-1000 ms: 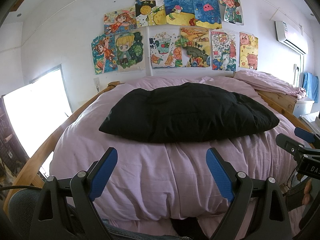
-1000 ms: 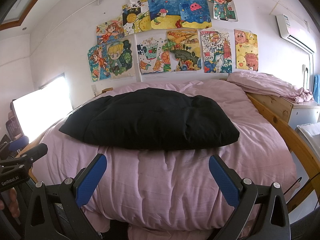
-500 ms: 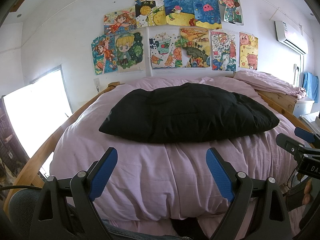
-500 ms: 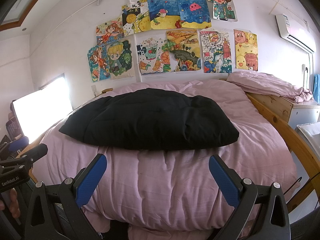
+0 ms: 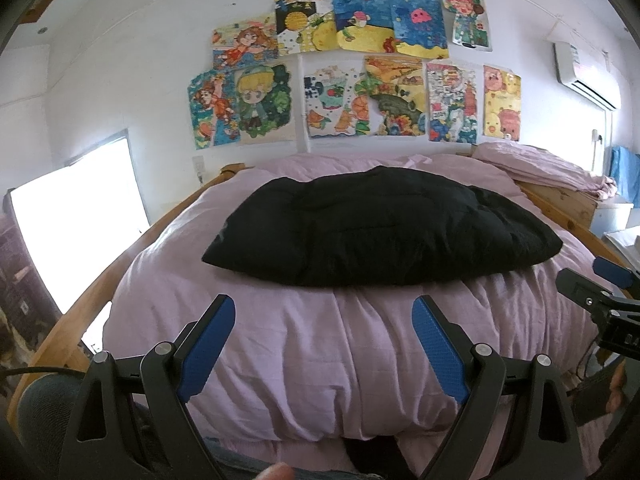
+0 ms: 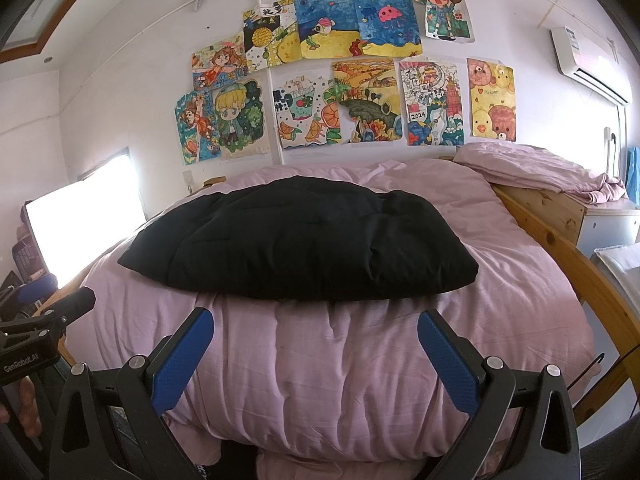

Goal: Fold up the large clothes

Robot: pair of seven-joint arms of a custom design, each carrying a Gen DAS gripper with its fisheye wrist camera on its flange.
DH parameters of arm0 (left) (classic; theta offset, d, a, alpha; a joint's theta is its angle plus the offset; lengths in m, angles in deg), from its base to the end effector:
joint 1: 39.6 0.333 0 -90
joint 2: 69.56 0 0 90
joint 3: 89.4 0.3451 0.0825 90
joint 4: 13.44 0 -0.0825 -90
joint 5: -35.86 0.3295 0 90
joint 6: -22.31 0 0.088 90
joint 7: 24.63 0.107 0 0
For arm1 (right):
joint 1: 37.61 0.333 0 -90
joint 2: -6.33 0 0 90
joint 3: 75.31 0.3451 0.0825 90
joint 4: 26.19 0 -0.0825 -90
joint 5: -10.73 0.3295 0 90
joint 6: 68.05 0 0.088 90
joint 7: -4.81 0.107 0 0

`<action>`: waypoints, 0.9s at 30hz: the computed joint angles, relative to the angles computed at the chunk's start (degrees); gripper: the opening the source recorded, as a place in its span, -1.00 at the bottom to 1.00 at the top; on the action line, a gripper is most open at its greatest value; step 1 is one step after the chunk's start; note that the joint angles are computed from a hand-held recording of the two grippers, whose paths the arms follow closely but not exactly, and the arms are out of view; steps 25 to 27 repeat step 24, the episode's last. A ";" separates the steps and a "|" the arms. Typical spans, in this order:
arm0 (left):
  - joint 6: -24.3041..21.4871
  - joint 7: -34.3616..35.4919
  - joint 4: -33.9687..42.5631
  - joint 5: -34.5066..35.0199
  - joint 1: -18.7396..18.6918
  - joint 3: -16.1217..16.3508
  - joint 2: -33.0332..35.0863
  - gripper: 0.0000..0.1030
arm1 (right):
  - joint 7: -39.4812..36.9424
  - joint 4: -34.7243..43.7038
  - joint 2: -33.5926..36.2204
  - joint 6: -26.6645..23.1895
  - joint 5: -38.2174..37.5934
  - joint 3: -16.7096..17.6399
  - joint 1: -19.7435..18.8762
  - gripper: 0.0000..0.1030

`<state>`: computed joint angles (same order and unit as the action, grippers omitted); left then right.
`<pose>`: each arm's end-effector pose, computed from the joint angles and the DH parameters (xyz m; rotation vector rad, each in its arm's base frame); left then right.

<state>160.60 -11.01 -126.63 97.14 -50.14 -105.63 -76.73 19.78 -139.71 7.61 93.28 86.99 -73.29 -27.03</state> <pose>0.4552 -0.2347 0.6308 -1.6931 1.3600 -0.7064 0.5437 0.0724 0.5691 -1.7429 1.1597 -0.4968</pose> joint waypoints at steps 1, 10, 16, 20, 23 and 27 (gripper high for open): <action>0.08 0.11 -0.03 -0.09 0.02 0.07 -0.04 0.68 | -0.01 0.00 0.00 -0.04 0.00 0.00 -0.02 1.00; 0.44 1.63 -0.18 0.22 0.26 0.36 -0.05 0.68 | 0.08 -0.02 0.01 0.17 0.06 0.12 0.08 1.00; 0.23 1.26 -0.04 0.53 0.16 0.16 0.22 0.68 | 0.11 -0.10 -0.05 0.27 0.04 0.14 0.17 1.00; 0.52 1.43 -0.19 0.44 0.25 0.40 0.15 0.68 | 0.26 -0.22 -0.13 0.63 0.09 0.23 0.34 1.00; 0.48 1.39 -0.28 0.39 0.21 0.30 0.06 0.68 | 0.38 -0.21 -0.10 0.66 0.01 0.21 0.38 1.00; 0.67 1.48 -0.30 0.22 0.27 0.40 0.13 0.68 | 0.38 -0.27 -0.16 0.72 0.04 0.23 0.41 1.00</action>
